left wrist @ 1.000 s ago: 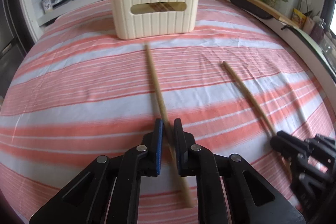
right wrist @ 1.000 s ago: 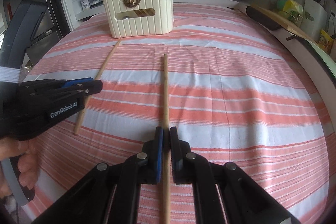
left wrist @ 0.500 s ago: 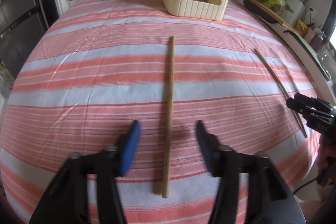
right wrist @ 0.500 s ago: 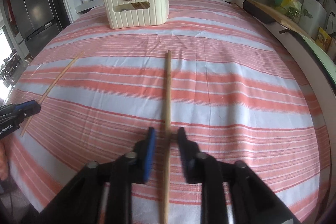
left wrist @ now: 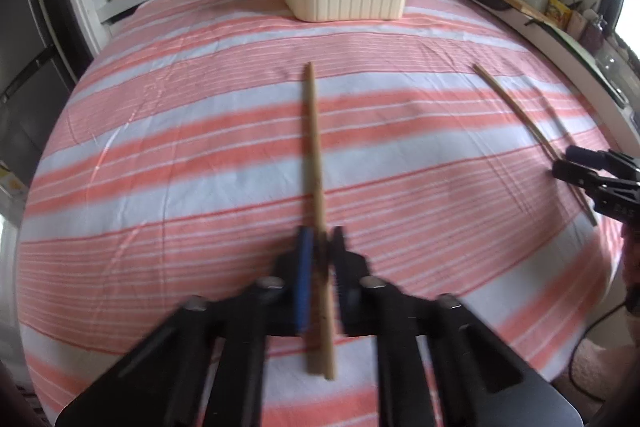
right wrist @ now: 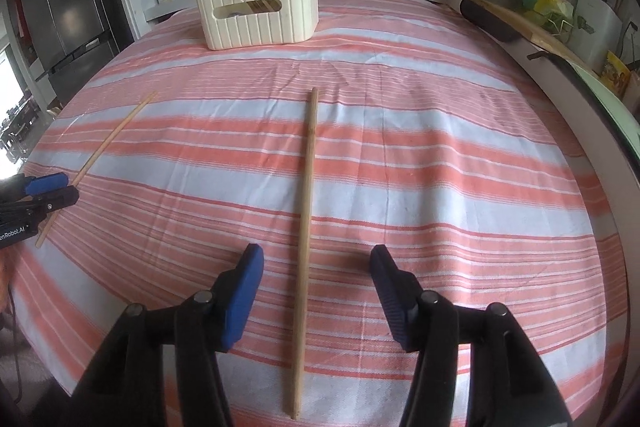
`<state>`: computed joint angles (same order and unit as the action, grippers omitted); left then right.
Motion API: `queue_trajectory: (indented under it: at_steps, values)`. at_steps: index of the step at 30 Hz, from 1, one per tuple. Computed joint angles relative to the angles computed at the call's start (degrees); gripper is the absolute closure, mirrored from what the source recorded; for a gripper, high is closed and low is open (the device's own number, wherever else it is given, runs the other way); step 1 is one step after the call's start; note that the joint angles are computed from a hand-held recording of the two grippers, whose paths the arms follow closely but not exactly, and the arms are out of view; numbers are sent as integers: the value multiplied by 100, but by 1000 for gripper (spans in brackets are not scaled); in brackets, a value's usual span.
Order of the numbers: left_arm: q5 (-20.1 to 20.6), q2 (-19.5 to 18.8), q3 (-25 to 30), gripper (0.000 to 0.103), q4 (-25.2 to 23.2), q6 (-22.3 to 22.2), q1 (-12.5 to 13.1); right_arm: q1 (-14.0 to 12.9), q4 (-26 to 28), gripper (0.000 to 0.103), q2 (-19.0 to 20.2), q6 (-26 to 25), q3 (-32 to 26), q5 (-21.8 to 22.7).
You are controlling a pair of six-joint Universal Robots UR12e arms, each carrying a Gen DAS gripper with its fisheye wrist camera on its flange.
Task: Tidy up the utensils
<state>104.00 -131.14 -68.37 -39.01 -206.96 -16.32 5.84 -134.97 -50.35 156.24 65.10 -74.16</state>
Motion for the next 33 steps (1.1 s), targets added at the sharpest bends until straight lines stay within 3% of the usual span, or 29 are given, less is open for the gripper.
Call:
queue_trajectory:
  at_steps: [4, 8, 12, 13, 15, 18, 26, 33]
  values:
    - [-273, 61, -140, 98, 225, -494, -19, 1, -69, 58, -12, 72, 29, -54]
    - [-474, 68, -151, 95, 294, -754, -63, -46, 153, 58, -4, 129, -45, 142]
    - [-725, 86, -132, 49, 320, -687, -24, -94, 514, 58, 31, 131, -219, 208]
    - [-701, 84, -112, 43, 304, -640, -20, -101, 664, 57, 45, 65, -295, 211]
    - [-656, 57, -10, 40, 201, -444, -2, -110, 938, 57, 72, -86, -431, 232]
    - [-934, -27, 219, 33, -53, -156, 96, -96, 1480, 55, 148, -376, -722, 234]
    - [-979, -404, 926, 33, -557, 228, 240, 33, 2419, 55, 537, -707, -1574, 115]
    - [-703, -889, 1804, 41, -1422, 619, 272, 197, 2916, 55, 1168, -650, -2626, -234]
